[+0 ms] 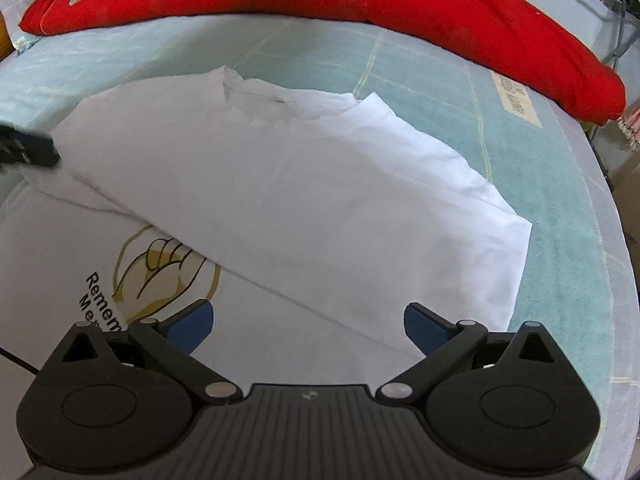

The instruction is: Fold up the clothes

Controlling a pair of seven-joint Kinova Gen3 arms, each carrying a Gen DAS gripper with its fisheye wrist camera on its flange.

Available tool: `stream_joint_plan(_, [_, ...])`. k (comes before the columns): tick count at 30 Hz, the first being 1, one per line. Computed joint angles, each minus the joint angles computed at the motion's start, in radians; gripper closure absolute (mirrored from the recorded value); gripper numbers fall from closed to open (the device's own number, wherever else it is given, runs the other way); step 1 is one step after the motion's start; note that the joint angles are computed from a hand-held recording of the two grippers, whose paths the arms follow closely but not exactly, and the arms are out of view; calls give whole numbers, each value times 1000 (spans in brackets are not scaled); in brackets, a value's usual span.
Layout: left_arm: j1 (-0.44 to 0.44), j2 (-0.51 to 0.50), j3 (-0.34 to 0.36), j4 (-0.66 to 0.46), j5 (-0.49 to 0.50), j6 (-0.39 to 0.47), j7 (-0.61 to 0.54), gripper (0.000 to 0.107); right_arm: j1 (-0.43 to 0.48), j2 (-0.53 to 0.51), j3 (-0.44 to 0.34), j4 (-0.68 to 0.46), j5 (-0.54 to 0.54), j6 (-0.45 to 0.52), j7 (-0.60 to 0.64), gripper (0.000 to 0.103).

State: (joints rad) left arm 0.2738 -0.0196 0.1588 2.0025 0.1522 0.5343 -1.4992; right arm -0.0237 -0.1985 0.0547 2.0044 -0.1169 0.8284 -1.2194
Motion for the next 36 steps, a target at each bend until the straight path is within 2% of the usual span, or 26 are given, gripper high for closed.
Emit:
stream_joint_plan(2, [-82, -29, 75, 3, -32, 24, 81, 45, -2, -18, 11, 16, -15, -2, 15, 0])
stream_joint_plan(4, [-98, -63, 103, 4, -67, 40, 163, 46, -1, -38, 8, 31, -3, 5, 21, 0])
stream_joint_plan(6, [-44, -103, 81, 12, -91, 29, 210, 46, -6, -58, 15, 43, -2, 15, 46, 0])
stream_joint_plan(8, [39, -119, 54, 6, -112, 38, 204, 46, -20, -80, 29, 54, -15, 26, 85, 0])
stream_joint_plan(11, [90, -122, 104, -11, -143, 61, 166, 44, -53, -103, 64, 64, -68, 39, 180, 0])
stream_joint_plan(15, [152, -76, 154, -27, -184, 110, 143, 41, -80, -98, 86, 109, -126, 25, 276, 0])
stream_joint_plan(17, [178, -60, 169, -18, -214, 140, 171, 41, -72, -91, 85, 137, -139, 6, 294, 0])
stream_joint_plan(19, [189, -87, 198, 11, -256, 158, 224, 40, -63, -100, 99, 154, -163, -5, 315, 0])
stream_joint_plan(22, [224, -140, 180, 39, -225, 197, 228, 39, -35, -129, 113, 157, -164, 36, 315, 0])
stream_joint_plan(26, [234, -228, 222, 64, -212, 295, 281, 37, -7, -194, 160, 164, -130, 161, 366, 0])
stream_joint_plan(29, [233, -288, 248, 86, -185, 350, 310, 32, 8, -255, 192, 190, -98, 228, 423, 0])
stream_joint_plan(33, [210, -315, 304, 79, -193, 395, 363, 31, 17, -303, 230, 226, -102, 227, 457, 0])
stream_joint_plan(36, [209, -318, 322, 45, -197, 448, 373, 31, 25, -310, 201, 214, -77, 257, 445, 0])
